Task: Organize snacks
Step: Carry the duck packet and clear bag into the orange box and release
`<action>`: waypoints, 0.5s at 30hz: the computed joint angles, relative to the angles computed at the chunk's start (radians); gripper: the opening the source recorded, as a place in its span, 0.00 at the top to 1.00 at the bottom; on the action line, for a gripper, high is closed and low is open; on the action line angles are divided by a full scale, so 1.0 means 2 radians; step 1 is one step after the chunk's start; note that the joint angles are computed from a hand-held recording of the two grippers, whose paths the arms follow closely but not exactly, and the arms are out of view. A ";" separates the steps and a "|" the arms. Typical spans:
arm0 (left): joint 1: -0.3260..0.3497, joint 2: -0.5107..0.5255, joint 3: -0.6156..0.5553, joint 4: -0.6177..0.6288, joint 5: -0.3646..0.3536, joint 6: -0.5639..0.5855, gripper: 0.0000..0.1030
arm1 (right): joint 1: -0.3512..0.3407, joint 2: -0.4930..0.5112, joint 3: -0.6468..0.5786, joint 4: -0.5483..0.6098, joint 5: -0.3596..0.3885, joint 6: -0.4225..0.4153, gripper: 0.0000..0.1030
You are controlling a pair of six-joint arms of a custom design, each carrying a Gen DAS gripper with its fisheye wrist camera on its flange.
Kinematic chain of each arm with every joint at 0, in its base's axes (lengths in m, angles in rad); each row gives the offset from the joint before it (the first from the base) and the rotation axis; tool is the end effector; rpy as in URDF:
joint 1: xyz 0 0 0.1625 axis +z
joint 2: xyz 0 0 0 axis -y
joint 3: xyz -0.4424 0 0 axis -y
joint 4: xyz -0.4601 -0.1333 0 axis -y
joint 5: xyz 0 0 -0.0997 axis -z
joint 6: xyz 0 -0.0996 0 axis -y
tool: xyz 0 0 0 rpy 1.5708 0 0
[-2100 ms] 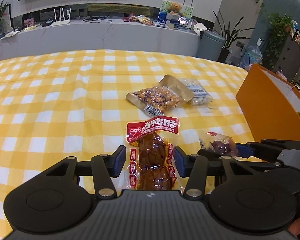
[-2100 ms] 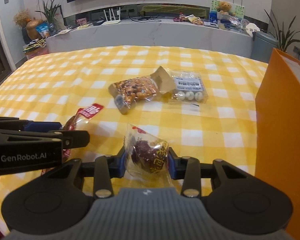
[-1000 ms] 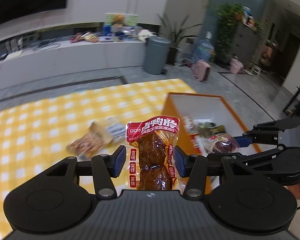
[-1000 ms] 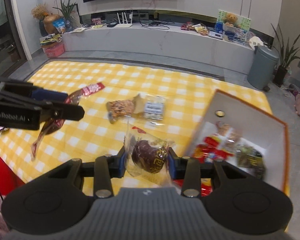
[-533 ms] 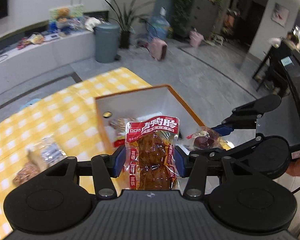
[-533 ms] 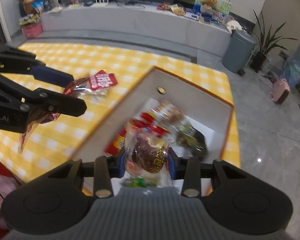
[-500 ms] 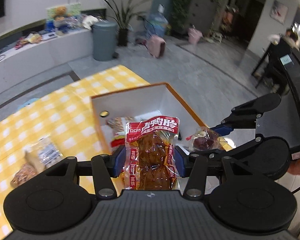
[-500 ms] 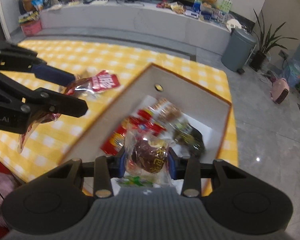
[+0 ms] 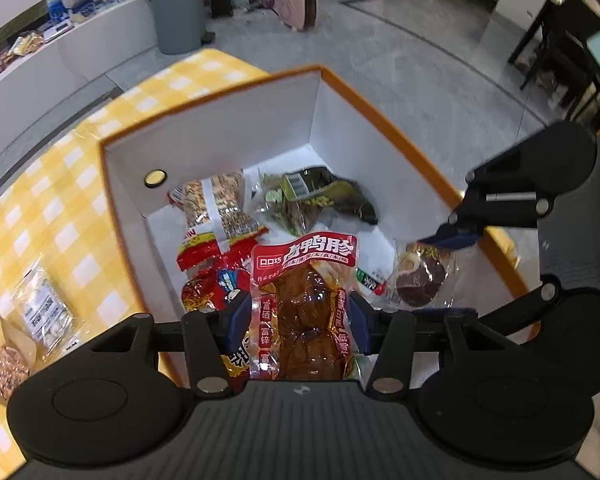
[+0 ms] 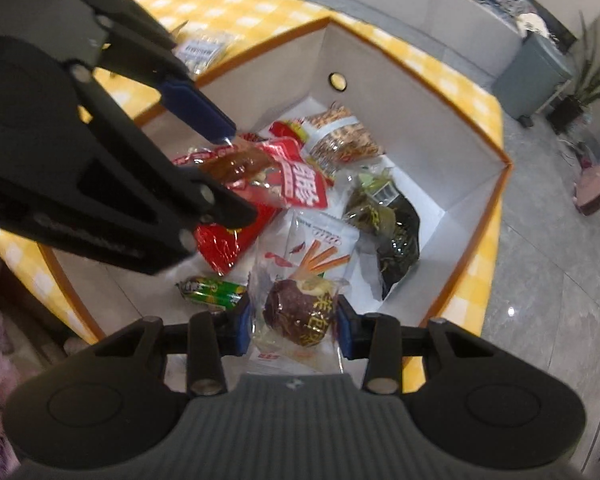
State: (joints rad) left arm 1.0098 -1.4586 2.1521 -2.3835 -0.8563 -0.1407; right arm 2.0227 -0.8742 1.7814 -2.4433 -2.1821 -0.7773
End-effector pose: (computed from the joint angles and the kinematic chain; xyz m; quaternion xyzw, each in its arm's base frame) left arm -0.1039 -0.5386 0.2452 0.1747 0.9190 -0.1724 0.3086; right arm 0.3585 -0.5642 0.0544 0.5541 -0.7760 -0.0651 0.2942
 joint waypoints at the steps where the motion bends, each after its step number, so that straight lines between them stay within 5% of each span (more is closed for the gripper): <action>1: 0.002 0.004 -0.002 0.003 0.000 0.000 0.44 | 0.000 0.003 -0.002 0.002 -0.002 -0.005 0.62; 15: 0.020 0.049 -0.025 0.026 0.009 -0.009 0.40 | -0.012 0.035 -0.015 0.008 -0.035 -0.062 0.61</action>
State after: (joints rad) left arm 1.0489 -1.3598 2.1025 -2.3323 -0.8390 -0.1579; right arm 1.9996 -0.8041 1.7512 -2.4278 -2.2511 -0.9010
